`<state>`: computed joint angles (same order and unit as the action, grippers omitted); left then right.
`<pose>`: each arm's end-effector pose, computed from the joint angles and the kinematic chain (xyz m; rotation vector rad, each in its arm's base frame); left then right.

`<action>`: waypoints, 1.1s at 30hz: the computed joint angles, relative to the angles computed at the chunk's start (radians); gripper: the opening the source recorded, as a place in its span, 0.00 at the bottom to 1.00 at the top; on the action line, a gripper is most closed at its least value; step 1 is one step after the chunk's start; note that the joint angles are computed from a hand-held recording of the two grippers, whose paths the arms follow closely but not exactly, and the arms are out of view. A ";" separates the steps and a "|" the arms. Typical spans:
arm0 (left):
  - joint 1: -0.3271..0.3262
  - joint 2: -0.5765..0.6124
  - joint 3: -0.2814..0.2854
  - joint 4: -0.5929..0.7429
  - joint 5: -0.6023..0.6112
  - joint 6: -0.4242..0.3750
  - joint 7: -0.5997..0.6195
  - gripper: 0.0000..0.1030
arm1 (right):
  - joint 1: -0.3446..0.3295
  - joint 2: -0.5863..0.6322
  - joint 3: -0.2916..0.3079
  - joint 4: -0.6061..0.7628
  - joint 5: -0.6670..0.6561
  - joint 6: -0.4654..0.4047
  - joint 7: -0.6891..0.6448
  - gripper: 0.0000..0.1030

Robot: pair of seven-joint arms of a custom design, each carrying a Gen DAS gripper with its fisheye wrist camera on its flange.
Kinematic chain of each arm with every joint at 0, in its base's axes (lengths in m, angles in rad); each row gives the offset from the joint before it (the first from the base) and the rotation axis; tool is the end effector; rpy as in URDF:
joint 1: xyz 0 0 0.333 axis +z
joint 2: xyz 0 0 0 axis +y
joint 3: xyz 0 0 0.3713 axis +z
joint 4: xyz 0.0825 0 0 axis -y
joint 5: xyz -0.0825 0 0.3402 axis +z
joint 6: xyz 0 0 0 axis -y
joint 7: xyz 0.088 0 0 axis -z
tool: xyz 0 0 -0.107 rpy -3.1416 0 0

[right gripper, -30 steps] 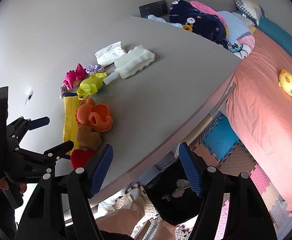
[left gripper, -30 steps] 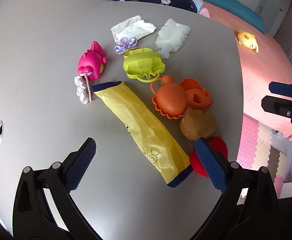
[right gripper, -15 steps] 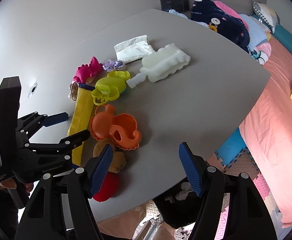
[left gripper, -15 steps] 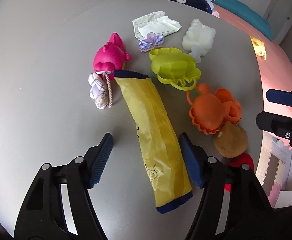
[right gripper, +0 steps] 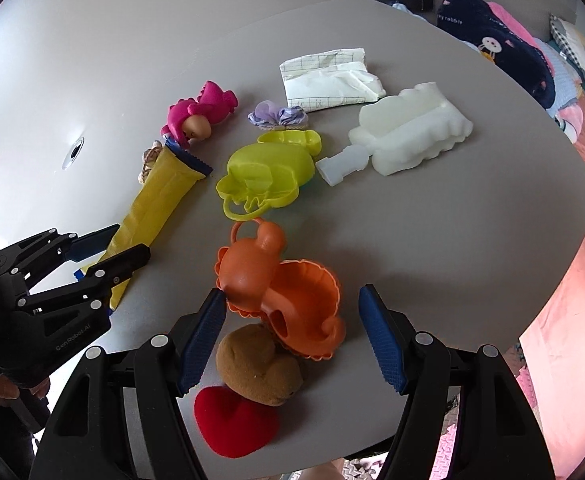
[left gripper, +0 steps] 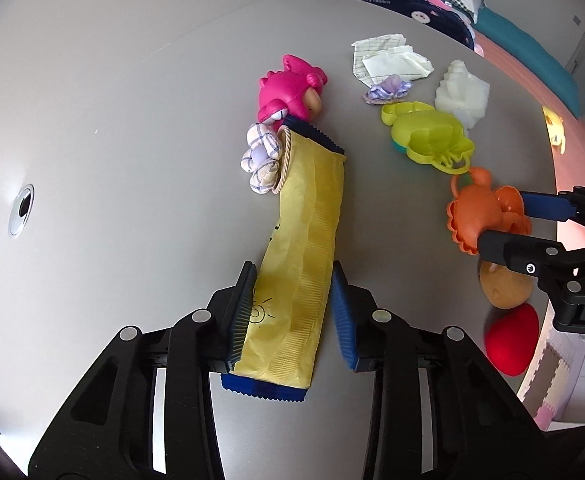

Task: Collect trash
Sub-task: 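Grasp the yellow tube bag with the left tool while the right tool grasps the orange toy, then carry both items over the black bin and open both tools to drop them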

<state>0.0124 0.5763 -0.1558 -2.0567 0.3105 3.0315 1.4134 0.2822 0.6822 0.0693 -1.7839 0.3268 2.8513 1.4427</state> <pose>0.6213 -0.1018 0.2818 -1.7515 2.2442 -0.4625 0.6610 0.2147 0.2875 -2.0746 1.7667 -0.1175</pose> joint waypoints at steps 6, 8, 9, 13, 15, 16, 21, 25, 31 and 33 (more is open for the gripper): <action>0.017 -0.010 -0.015 -0.011 -0.009 -0.007 0.002 0.35 | 0.045 0.021 -0.035 0.023 -0.046 -0.002 0.013 0.63; 0.009 0.004 -0.015 0.009 -0.016 -0.011 -0.005 0.35 | 0.043 0.024 -0.030 0.025 -0.048 0.003 0.012 0.61; 0.005 0.003 -0.012 0.009 -0.015 -0.011 -0.007 0.35 | 0.044 0.025 -0.030 0.026 -0.050 0.003 0.012 0.61; 0.022 -0.001 -0.020 -0.008 -0.020 0.015 -0.009 0.34 | 0.047 0.023 -0.036 0.021 -0.050 0.013 0.028 0.61; 0.046 -0.008 -0.043 -0.022 -0.026 0.025 0.002 0.31 | 0.039 0.013 -0.029 0.006 -0.044 0.027 0.027 0.61; 0.049 -0.011 -0.048 -0.027 -0.026 0.027 0.006 0.29 | 0.036 0.005 -0.026 -0.005 -0.041 0.038 0.026 0.61; 0.045 -0.042 -0.045 -0.060 -0.017 0.057 0.014 0.20 | 0.026 -0.046 -0.019 -0.071 -0.026 0.097 0.020 0.61; 0.023 -0.065 -0.033 -0.076 -0.008 0.078 0.009 0.19 | -0.008 -0.089 0.018 -0.130 0.007 0.148 0.003 0.61; -0.016 -0.109 -0.014 -0.110 0.018 0.103 -0.007 0.19 | -0.076 -0.150 0.089 -0.220 0.076 0.222 -0.046 0.61; -0.032 -0.123 -0.004 -0.123 0.028 0.115 -0.011 0.19 | -0.092 -0.173 0.106 -0.257 0.095 0.255 -0.058 0.61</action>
<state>-0.0194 0.4531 -0.1602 -2.1794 0.3386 3.1462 1.4029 0.1901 0.5087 0.1749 -2.0412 0.4223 3.1063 1.3842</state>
